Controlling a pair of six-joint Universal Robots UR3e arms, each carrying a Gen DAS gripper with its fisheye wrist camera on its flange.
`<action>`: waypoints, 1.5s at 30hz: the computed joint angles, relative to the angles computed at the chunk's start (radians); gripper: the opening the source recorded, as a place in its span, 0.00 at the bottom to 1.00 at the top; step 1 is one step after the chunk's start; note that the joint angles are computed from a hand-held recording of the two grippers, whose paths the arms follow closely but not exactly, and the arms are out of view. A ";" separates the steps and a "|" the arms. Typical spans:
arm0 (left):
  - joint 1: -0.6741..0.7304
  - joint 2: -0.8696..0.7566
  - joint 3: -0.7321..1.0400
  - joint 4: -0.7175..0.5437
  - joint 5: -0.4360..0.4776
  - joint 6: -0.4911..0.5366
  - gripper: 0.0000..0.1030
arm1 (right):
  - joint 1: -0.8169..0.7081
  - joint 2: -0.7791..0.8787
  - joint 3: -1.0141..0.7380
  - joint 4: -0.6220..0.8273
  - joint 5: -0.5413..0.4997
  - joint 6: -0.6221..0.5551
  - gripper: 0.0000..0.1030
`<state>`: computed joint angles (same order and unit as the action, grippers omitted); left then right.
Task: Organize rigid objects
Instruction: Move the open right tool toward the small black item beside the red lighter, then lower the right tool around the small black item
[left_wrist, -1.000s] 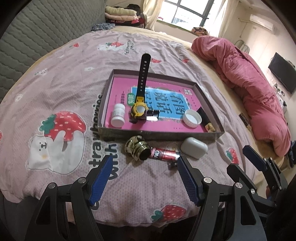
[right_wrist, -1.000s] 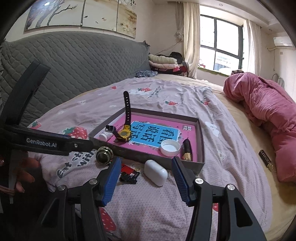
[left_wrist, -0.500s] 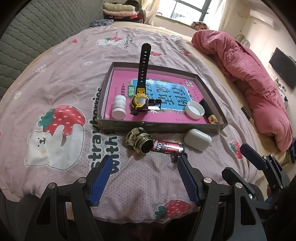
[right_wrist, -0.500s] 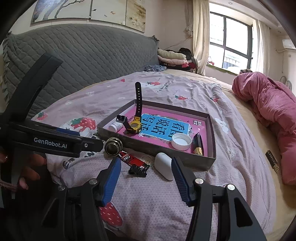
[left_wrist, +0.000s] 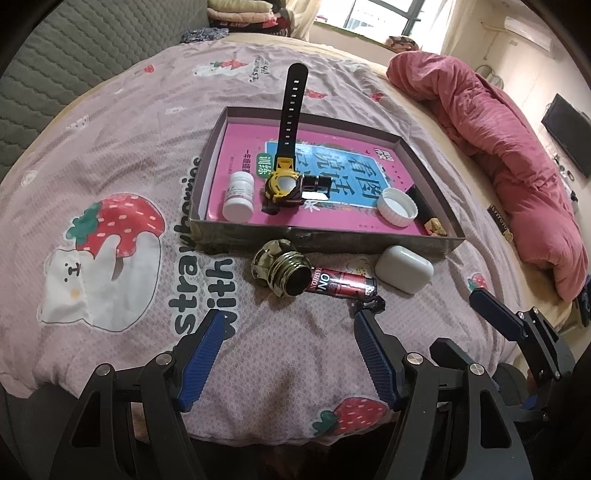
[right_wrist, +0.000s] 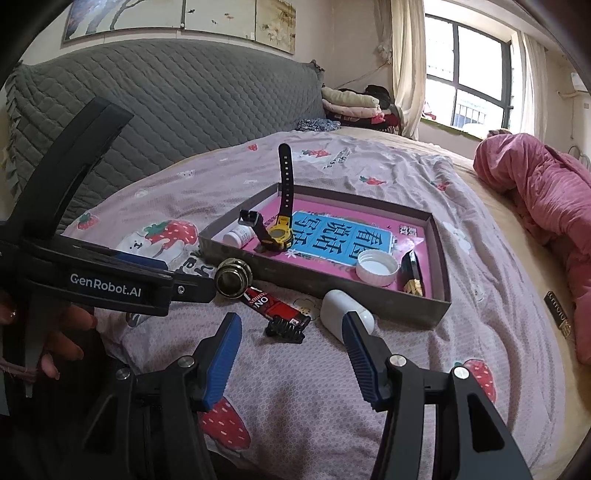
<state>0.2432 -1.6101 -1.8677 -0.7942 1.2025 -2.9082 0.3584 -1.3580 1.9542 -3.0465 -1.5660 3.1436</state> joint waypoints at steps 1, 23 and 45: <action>-0.003 -0.009 0.003 0.006 0.003 -0.005 0.71 | -0.001 0.008 -0.004 0.000 0.003 0.000 0.55; -0.095 -0.263 0.161 0.107 0.086 -0.167 0.71 | -0.025 0.105 -0.056 0.011 0.032 0.016 0.54; -0.091 -0.357 0.237 0.122 0.089 -0.186 0.71 | -0.041 0.264 -0.174 0.021 0.067 0.064 0.54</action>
